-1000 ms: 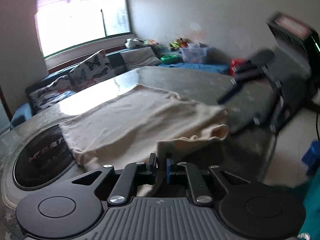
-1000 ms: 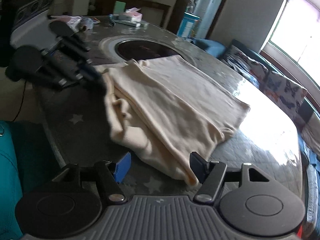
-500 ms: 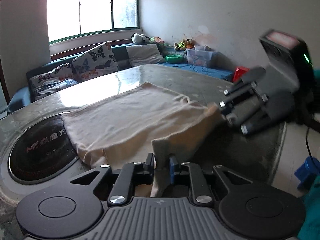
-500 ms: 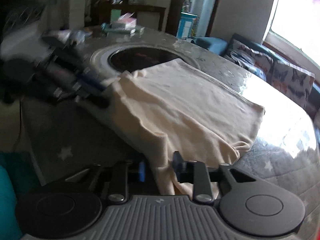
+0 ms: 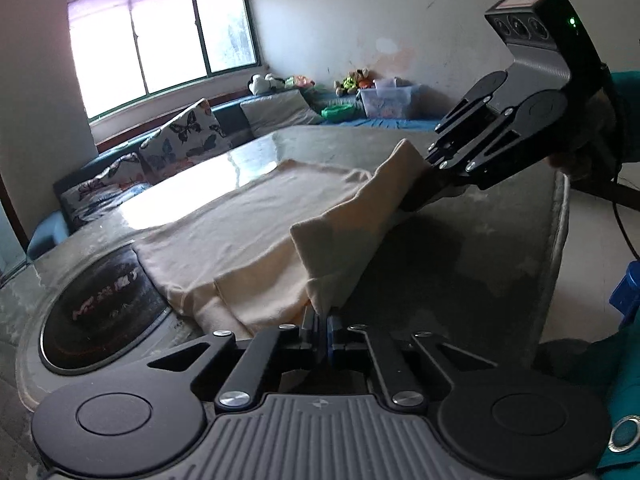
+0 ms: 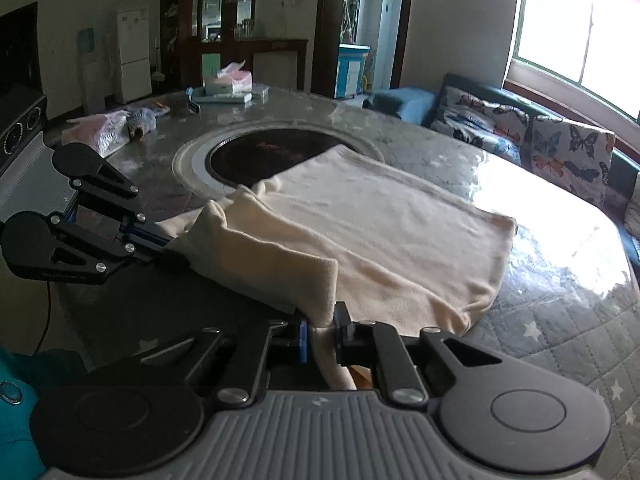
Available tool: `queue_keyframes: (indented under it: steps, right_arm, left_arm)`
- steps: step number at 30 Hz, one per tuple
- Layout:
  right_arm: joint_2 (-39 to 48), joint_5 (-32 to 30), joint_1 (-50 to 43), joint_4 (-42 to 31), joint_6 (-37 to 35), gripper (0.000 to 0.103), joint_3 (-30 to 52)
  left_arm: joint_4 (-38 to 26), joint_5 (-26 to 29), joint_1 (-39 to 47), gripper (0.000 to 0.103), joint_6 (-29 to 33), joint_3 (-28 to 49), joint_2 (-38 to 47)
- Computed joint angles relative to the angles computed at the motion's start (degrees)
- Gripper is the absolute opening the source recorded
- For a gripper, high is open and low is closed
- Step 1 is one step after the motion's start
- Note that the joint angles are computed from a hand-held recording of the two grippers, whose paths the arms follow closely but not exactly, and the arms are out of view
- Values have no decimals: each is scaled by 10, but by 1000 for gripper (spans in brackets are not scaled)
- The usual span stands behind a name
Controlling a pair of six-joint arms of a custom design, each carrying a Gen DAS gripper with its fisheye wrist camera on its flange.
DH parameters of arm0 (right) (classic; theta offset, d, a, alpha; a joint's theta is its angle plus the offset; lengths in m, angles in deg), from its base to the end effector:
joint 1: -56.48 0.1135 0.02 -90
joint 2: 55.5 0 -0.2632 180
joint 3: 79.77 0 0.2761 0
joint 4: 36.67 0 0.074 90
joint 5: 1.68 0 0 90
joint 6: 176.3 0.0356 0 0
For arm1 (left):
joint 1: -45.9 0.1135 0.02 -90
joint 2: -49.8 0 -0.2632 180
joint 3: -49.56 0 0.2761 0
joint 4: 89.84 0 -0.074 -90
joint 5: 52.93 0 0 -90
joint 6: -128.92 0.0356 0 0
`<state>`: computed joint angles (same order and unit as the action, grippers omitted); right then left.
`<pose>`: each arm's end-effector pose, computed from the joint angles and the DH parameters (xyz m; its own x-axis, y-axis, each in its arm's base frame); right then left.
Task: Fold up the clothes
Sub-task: 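Grasp the sweatshirt edge with the right gripper and lift it up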
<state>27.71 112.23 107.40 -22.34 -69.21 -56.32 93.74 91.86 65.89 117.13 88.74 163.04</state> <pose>0.1390 0.1483 0.0604 -0.5851 -0.2943 -0.7556 -0.3749 0.9244 -0.0698 0.2273 0.0517 0.0008 -0.1228 0.5559 -0.8221 0.8792 0.4452 0.1697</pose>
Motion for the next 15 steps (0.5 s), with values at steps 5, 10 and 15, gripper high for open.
queue_keyframes:
  steps: [5, 10, 15]
  right_arm:
    - [-81, 29, 52, -71, 14, 11, -9]
    - [-202, 69, 160, -227, 81, 10, -8]
    - [-252, 92, 246, -336, 169, 10, 14]
  left_arm:
    - [-140, 27, 50, 4, 87, 14, -37]
    - [-372, 32, 137, 4, 275, 42, -67]
    - [-448, 32, 165, 4, 331, 52, -83]
